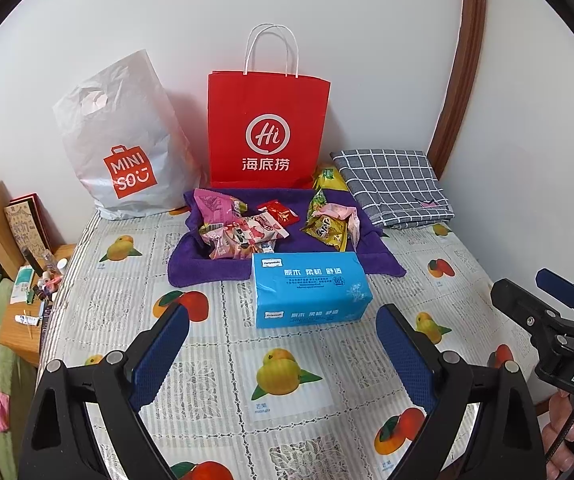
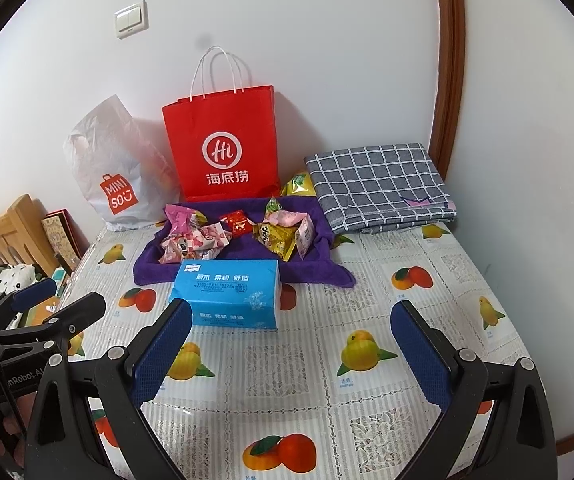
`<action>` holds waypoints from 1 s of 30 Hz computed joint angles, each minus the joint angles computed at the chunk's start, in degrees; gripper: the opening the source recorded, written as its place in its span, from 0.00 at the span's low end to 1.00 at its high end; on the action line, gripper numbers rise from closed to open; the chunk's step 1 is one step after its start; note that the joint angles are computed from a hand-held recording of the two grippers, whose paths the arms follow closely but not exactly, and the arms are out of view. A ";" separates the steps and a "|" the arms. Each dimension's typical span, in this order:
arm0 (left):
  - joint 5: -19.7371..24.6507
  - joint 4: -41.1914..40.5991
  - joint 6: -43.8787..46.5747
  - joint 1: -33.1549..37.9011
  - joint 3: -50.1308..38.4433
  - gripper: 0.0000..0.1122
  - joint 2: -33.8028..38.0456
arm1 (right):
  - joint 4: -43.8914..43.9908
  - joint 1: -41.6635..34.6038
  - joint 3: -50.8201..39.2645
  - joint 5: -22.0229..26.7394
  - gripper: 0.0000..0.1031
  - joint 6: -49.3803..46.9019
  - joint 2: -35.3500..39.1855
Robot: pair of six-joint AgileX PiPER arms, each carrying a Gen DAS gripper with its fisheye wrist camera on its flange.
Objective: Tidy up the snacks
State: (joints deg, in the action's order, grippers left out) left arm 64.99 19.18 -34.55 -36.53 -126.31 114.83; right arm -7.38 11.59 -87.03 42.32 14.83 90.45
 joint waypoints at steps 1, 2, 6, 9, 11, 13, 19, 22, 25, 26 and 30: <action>-0.01 0.02 0.02 -0.01 -0.02 0.84 0.00 | -0.02 0.07 0.01 0.03 0.96 0.10 -0.01; 0.05 0.07 0.00 -0.03 -0.09 0.84 0.02 | -0.09 0.05 0.02 -0.04 0.96 0.17 0.01; 0.07 0.16 -0.12 -0.14 -0.08 0.84 0.03 | 0.10 -0.03 -0.02 0.01 0.96 -0.06 0.04; 0.00 0.13 -0.21 -0.18 0.02 0.84 -0.03 | 0.01 -0.01 0.09 -0.04 0.96 0.08 -0.01; 0.02 0.29 -0.29 -0.26 0.02 0.84 -0.02 | 0.05 0.08 0.12 -0.01 0.96 0.15 -0.01; 0.24 0.27 -0.01 -0.23 -0.44 0.84 0.09 | 0.11 -0.05 0.31 -0.12 0.96 0.01 -0.14; 0.49 0.11 0.24 -0.22 -0.96 0.84 0.21 | 0.31 -0.05 0.77 -0.44 0.96 0.02 -0.39; 0.59 0.26 0.13 -0.34 -1.03 0.84 0.23 | 0.30 -0.11 1.13 -0.72 0.96 0.15 -0.68; 0.64 0.34 0.12 -0.38 -1.10 0.84 0.28 | 0.23 -0.03 1.11 -0.66 0.96 0.23 -0.76; 0.67 0.45 0.01 -0.43 -1.05 0.84 0.26 | 0.14 0.02 1.13 -0.68 0.96 0.33 -0.78; 0.62 0.36 0.01 -0.45 -1.05 0.84 0.20 | 0.41 -0.09 1.09 -0.65 0.96 0.10 -0.80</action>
